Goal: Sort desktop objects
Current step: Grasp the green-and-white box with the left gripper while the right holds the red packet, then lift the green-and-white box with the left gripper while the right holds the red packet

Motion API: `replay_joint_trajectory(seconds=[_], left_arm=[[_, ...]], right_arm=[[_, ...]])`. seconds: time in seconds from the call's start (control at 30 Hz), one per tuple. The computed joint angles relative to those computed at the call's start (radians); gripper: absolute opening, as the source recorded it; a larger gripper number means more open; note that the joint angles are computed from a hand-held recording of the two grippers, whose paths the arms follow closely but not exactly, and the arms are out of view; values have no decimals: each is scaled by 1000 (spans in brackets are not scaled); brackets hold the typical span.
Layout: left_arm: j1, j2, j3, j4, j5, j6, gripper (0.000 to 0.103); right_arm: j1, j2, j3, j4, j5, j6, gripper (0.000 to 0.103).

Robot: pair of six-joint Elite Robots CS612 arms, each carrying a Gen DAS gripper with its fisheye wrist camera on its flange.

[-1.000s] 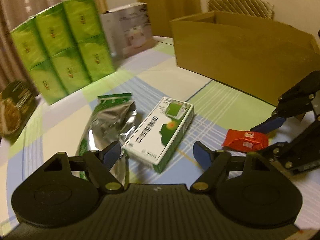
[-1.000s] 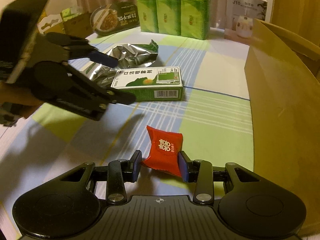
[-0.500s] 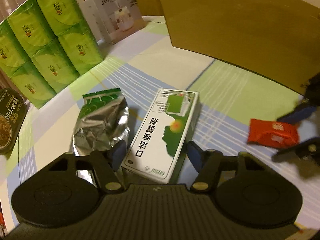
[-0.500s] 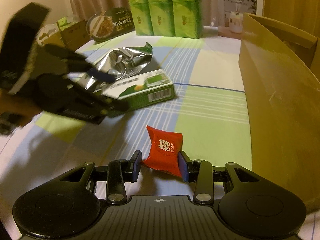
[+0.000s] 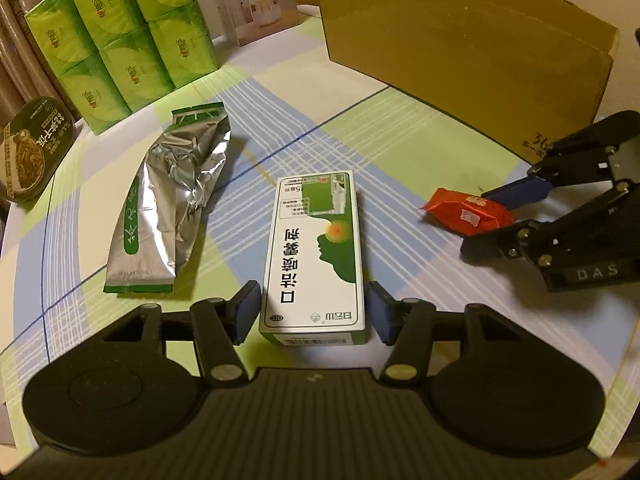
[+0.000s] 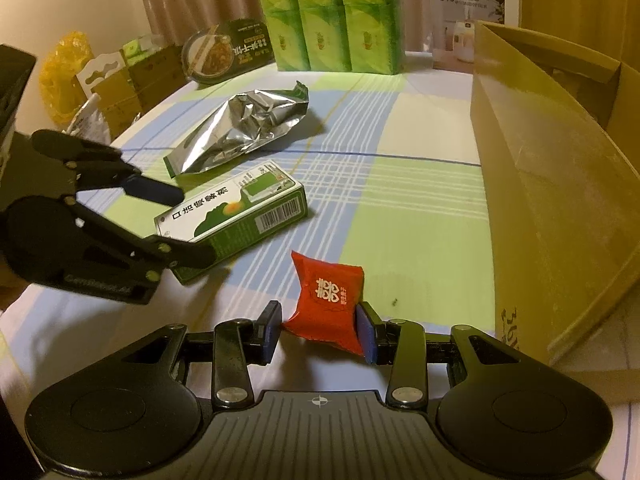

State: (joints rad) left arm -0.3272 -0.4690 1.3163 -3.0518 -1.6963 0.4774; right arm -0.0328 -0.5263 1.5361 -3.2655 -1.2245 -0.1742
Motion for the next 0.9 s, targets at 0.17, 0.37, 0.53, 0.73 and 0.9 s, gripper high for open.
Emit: replay_joint_trajectory(seconds=[0.17,0.37,0.53,0.73,0.9], left_arm=[[-6,15,-31,16,6,9,61],[-11,30,-54,35,19,-18,59],[-8,22,-28,11,11,-38,53],[-2,5,23,-43,12,-57,53],[9,5,50,-104,-15,-95,53]], right_arm=[[-2,5,-3,-8,0,10,53],[1,10,-13,-9,-14,0,54],[6,10,-21,8,-32,-7,51],[16,2,-20,24,-67,-41,28],[27,-5,-19,32,-111,-56,27]])
